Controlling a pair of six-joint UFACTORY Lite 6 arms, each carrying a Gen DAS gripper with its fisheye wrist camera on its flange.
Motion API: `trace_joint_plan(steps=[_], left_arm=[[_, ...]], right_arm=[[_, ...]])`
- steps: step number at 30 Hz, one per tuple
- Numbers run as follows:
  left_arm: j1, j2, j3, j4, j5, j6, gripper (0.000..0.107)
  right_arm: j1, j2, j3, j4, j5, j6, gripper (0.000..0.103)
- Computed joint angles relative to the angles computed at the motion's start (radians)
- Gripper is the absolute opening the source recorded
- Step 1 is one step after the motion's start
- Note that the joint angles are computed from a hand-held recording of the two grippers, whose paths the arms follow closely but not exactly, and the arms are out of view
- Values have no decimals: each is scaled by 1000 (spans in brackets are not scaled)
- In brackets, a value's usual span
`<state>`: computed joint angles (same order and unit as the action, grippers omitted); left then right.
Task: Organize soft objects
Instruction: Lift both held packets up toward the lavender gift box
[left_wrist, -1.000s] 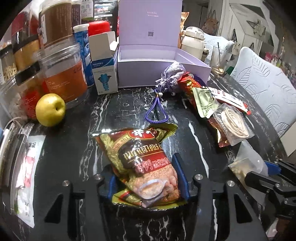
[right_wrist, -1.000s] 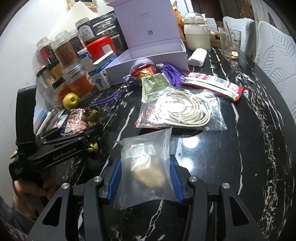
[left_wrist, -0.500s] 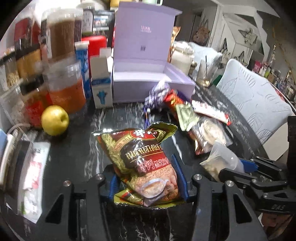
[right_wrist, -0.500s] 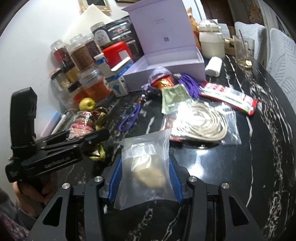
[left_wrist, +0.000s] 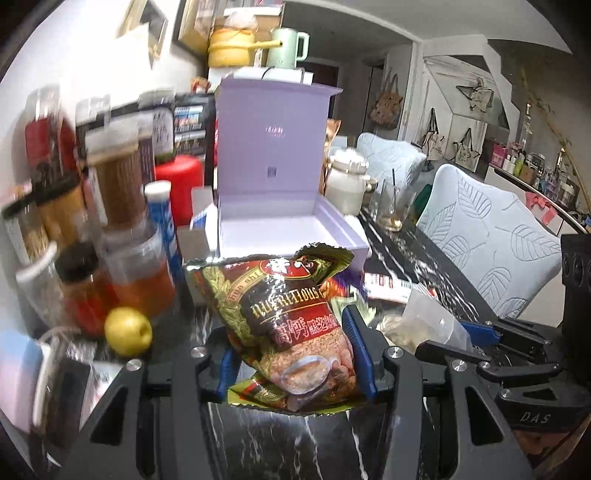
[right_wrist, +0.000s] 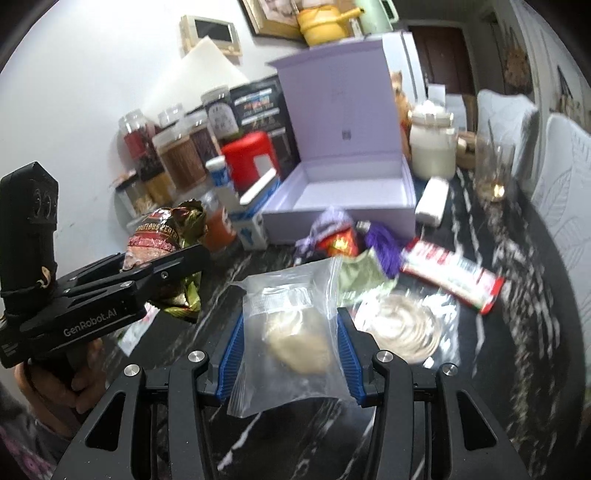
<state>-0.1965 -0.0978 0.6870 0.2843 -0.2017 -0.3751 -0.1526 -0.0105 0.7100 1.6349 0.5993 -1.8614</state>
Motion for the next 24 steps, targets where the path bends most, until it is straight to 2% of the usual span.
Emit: trace_joint_plan(steps=[3,9,12,16,17,20,24], left_arm=[[-14,8,44,-88,5,97,50],[-22,61,157,-68,12,93,50],[-14,104,226,3,16,29,50],[11,172,350,251,21,-215,50],[12,190,389,257,23,-218,50],[6,239,490,126,40,-67,50],[14,321,629,153,65,-80,50]], right_arm=[[-1,5,46,-16,-7,27,47],[1,24,158,-52,-29,85,47],[-3,42,224,-69,-18,104,47],[-2,68,311,-76,-24,112,47],[-4,82,344,-75,-21,113,47],[-10,127,435,-93,-1,140,47],[-3,202,567,-92,2,155,47]])
